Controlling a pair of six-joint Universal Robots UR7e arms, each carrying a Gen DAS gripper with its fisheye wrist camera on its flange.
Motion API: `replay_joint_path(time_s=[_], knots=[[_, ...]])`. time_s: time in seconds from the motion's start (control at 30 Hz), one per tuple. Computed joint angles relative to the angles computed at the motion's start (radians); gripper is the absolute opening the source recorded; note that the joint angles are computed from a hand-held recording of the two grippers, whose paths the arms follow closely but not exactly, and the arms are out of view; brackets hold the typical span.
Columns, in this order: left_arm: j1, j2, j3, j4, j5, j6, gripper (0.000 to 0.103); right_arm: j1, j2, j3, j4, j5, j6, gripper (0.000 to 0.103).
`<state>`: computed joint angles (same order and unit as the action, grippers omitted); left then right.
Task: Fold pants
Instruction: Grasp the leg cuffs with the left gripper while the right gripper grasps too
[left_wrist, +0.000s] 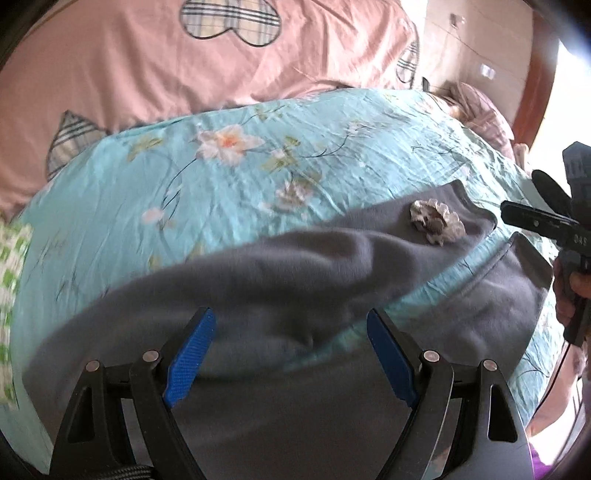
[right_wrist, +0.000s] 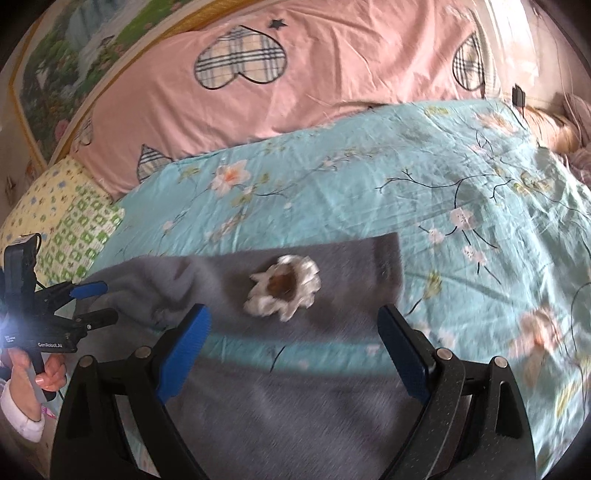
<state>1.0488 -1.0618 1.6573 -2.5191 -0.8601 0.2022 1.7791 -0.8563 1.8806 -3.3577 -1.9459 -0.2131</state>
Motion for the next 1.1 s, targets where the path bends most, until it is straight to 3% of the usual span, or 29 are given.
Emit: replay_joint_path(time_s=[0.17,0.57,0.7,0.8,0.83,0.9,0.93,1.03,1.1], knots=[[0.026,0.076,-0.14,0.066,-0.015,0.037,0.085,-0.025,0.004,-0.065,0.08,0.026,0.017,0.092],[0.106,0.305,-0.512,0.36,-0.169,0.179,0.085,-0.074,0.053,-0.227,0.244,-0.046,-0.023,0.091],[0.124,0.39,-0.639,0.482,-0.195,0.191,0.08,-0.093,0.07,-0.277,0.316,-0.052,-0.025,0.079],[0.134,0.437,-0.716,0.585,-0.207,0.179,0.068,-0.099,0.081,-0.301,0.369,-0.037,-0.044,0.063],[0.136,0.444,-0.723,0.599,-0.209,0.182,0.068,-0.1,0.082,-0.306,0.389,-0.027,-0.049,0.051],[0.135,0.441,-0.713,0.597,-0.211,0.193,0.066,-0.1,0.08,-0.305,0.406,-0.015,-0.065,0.037],[0.135,0.441,-0.715,0.608,-0.215,0.191,0.061,-0.102,0.076,-0.303,0.409,-0.003,-0.07,0.019],[0.134,0.441,-0.724,0.656,-0.243,0.189,0.042,-0.112,0.051,-0.288,0.415,0.062,-0.062,0.019],[0.123,0.428,-0.69,0.646,-0.227,0.207,0.038,-0.111,0.035,-0.275,0.404,0.094,-0.069,0.018]])
